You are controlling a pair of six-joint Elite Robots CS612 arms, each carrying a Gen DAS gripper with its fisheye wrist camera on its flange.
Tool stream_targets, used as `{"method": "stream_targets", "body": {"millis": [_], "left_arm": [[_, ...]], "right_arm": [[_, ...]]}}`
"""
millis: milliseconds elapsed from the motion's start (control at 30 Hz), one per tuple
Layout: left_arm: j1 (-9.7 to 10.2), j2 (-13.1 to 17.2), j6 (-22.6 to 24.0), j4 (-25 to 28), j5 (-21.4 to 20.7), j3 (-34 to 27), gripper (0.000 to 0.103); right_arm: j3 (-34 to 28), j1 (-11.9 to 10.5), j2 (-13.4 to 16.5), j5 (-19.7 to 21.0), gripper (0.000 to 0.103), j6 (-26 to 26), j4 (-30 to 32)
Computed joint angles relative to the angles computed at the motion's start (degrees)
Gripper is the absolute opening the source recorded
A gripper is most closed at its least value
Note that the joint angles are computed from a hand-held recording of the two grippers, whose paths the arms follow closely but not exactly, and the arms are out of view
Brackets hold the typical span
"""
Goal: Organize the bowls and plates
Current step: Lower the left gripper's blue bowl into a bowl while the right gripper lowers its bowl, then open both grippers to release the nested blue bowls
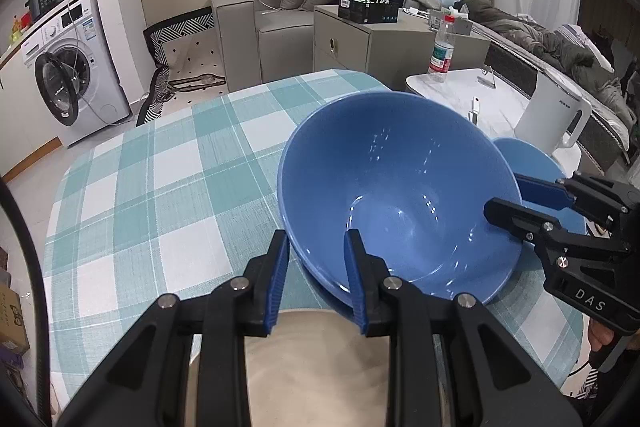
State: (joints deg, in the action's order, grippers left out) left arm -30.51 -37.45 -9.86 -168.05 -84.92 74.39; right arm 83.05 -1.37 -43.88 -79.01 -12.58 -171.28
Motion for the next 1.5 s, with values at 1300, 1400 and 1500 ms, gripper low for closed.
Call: {"method": "stream_targets", "body": {"millis": [1300,1400,1500], "left_arm": [[0.0,-0.6,0.4,-0.1,-1.4,1.7,0.052],[0.15,-1.0,-0.4,-0.9,-2.1,2.1,0.057],[0.24,-1.3,-1.3,-1.5,-2.7,2.5,0.066]], "right_arm": [[3.6,0.0,-1.2,1.1,0.081,-2.3,-4.0],[4.9,-0.3,-1.8,1.8,0.085,-1.0,-6.0],[6.1,-0.6,-2.5,3.1,0.096,0.3,-7.5]]}}
